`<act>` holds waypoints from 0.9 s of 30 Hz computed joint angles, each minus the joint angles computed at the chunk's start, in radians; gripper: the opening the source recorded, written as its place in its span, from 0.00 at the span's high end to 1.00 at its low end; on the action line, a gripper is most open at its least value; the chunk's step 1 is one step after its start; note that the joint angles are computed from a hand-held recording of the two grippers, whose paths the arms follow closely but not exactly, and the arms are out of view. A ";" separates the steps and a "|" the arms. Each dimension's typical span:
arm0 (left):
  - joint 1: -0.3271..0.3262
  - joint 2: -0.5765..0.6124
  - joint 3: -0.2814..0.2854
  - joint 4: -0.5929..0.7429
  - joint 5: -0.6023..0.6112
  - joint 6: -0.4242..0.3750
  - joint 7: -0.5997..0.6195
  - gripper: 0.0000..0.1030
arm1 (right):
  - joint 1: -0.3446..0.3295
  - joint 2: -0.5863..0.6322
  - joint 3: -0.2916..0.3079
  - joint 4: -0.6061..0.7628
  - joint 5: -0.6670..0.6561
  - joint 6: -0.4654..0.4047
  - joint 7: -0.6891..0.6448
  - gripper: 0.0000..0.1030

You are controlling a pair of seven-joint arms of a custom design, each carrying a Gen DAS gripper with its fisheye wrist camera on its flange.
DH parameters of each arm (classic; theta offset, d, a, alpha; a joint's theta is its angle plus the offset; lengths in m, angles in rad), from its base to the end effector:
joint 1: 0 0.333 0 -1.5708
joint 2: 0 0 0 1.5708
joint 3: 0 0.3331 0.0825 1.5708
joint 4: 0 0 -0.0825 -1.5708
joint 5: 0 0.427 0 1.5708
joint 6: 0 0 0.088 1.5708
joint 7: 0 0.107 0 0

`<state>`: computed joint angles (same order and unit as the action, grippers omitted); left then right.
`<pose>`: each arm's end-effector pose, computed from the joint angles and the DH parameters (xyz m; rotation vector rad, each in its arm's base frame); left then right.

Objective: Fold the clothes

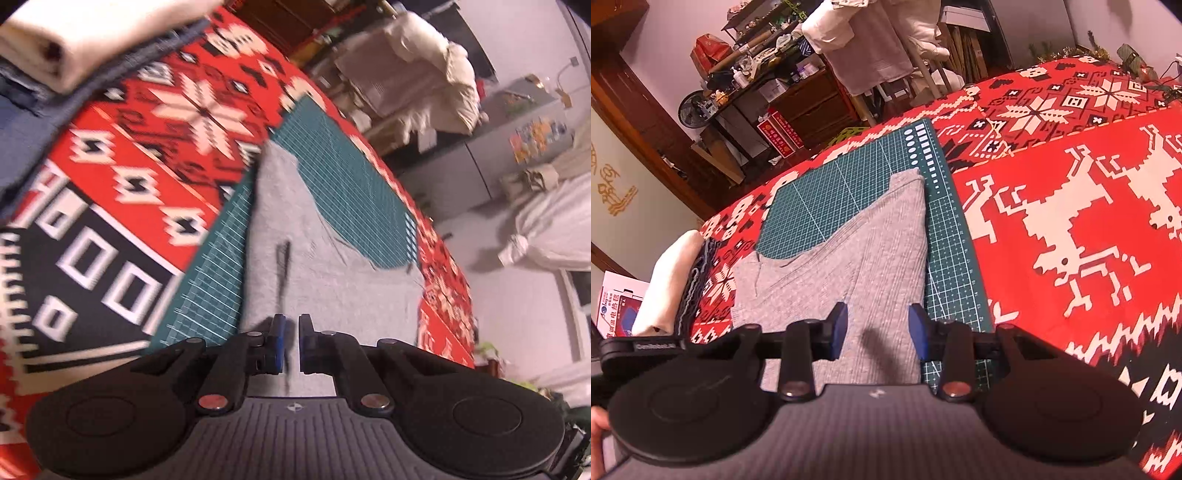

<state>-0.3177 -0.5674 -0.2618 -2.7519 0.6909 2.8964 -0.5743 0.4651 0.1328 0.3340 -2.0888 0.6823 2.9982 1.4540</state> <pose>0.3313 -0.2594 0.4323 -2.6563 0.8735 -1.1779 0.4851 0.4248 0.4344 -1.8337 1.4153 0.0471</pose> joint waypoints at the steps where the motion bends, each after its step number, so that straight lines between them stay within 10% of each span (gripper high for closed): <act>1: 0.008 -0.014 -0.011 -0.007 0.003 0.000 -0.018 0.95 | -0.001 0.000 0.000 0.000 0.002 -0.003 0.004 0.60; 7: 0.212 0.021 -0.135 -0.006 0.172 0.281 -0.212 0.95 | -0.011 0.000 0.011 0.007 0.084 -0.019 -0.045 0.60; 11: 0.026 0.090 0.029 0.008 0.077 0.205 -0.072 0.95 | -0.006 0.002 0.009 0.011 0.122 -0.029 -0.080 0.60; 18: -0.060 0.005 0.051 -0.013 -0.048 0.042 -0.005 0.94 | 0.006 0.002 -0.005 0.013 0.152 -0.045 -0.091 0.60; 23: 0.144 -0.023 -0.099 -0.013 0.078 0.152 -0.148 0.94 | 0.001 0.006 0.005 0.026 0.220 -0.067 -0.155 0.60; 27: 0.367 -0.001 -0.237 -0.005 0.168 0.287 -0.293 0.94 | 0.009 0.011 0.000 0.038 0.269 -0.079 -0.195 0.80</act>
